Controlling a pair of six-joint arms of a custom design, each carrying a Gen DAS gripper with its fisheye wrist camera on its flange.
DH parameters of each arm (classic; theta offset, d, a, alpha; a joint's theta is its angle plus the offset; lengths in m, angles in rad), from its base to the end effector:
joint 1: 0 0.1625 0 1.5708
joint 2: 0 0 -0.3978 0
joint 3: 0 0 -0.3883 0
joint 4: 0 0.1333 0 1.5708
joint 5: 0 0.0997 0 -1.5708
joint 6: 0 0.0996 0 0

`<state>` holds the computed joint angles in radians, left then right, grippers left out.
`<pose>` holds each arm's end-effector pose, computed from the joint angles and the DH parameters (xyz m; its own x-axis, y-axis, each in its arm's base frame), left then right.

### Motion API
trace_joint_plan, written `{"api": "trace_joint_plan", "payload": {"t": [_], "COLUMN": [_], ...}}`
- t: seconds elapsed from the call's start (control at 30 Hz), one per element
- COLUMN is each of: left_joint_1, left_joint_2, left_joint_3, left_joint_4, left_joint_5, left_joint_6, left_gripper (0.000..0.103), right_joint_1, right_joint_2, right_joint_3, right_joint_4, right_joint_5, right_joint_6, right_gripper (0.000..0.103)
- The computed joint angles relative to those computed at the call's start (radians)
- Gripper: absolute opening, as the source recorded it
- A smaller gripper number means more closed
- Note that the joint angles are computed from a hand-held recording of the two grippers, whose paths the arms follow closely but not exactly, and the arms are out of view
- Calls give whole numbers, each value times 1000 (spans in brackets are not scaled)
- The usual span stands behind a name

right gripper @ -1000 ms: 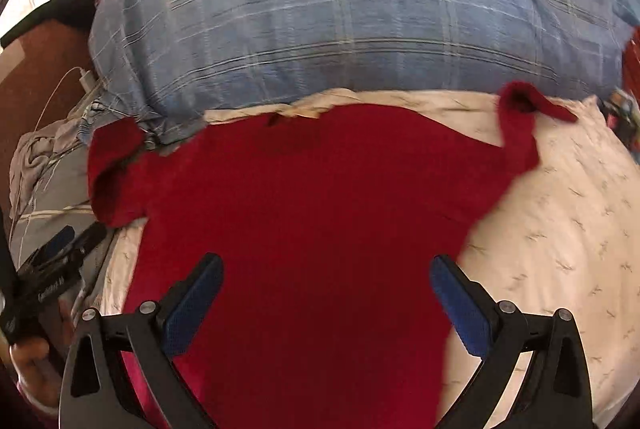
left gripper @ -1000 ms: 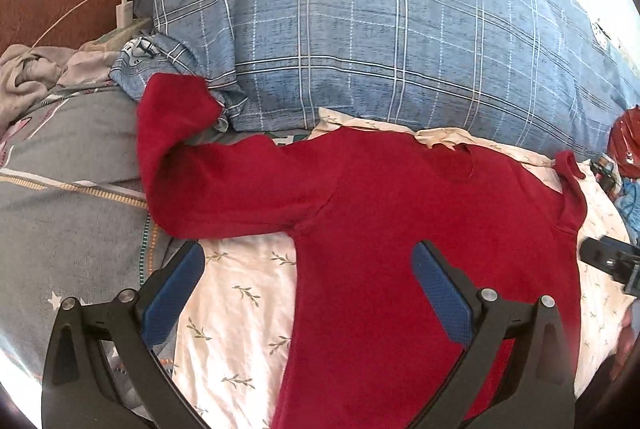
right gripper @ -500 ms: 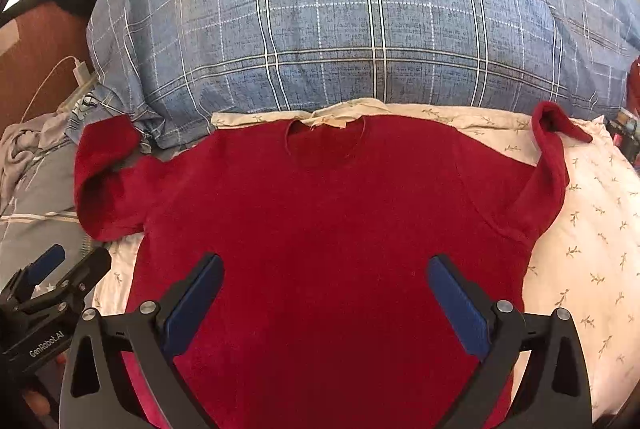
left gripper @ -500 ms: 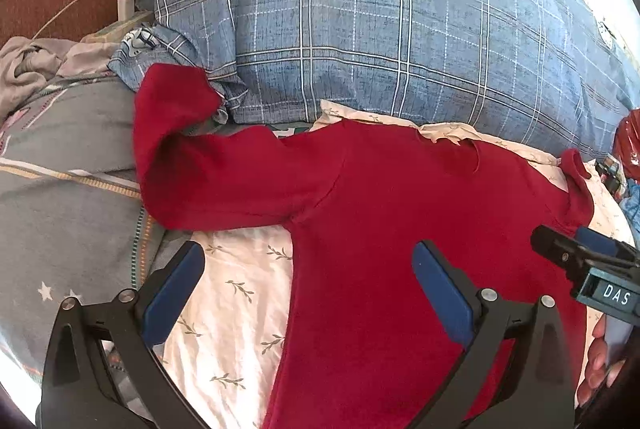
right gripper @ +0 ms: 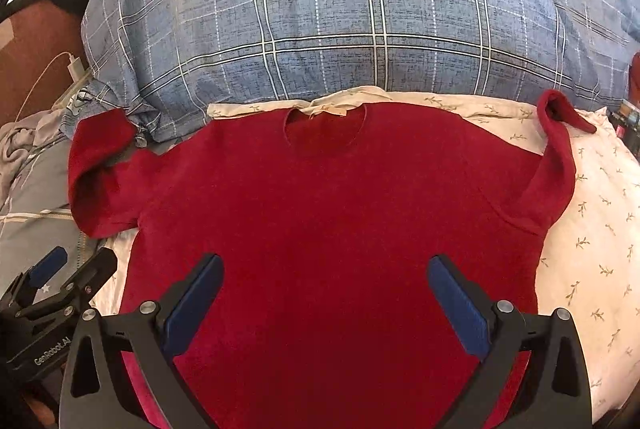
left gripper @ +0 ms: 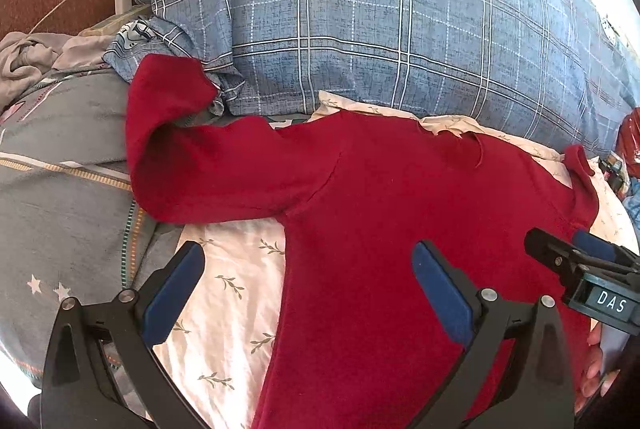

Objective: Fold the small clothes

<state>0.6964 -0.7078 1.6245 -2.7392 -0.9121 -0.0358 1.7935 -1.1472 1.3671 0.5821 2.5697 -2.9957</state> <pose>-0.3776 -0.5690 0.0615 -0.6504 0.4863 -0.5835 0.7202 0.6391 -0.2701 0.1606 -0.4848 0.3324 -0.6731 0.5478 0.4969 -0.0616 0.6280 -0.7757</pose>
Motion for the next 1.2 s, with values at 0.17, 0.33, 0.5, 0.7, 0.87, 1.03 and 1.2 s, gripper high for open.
{"api": "trace_joint_plan", "payload": {"t": [0.17,0.33,0.5,0.7,0.87,1.03,1.2], "left_joint_1": [-6,-16,-23,-25,-25,-23,-17], "left_joint_2": [1,2,3,7,6,7,8], "left_joint_3": [3,4,5,4,7,7,5], "left_joint_4": [1,0,-8,-1,-3,-6,0], "left_joint_5": [-7,-12,-14,-12,-8,-9,-10], "left_joint_6": [3,8,11,0,1,-3,-6], "left_gripper": [103,103,103,103,103,103,103], "right_joint_1": [-6,-7,-5,-10,-11,-7,-10], "right_joint_2": [-12,-24,-28,-34,-32,-26,-17], "right_joint_3": [15,26,28,35,36,31,22], "right_joint_4": [-7,-14,-18,-17,-14,-15,-5], "right_joint_5": [13,22,26,22,19,22,14], "right_joint_6": [4,9,4,8,11,4,6], "right_gripper": [102,102,102,102,102,102,102]}}
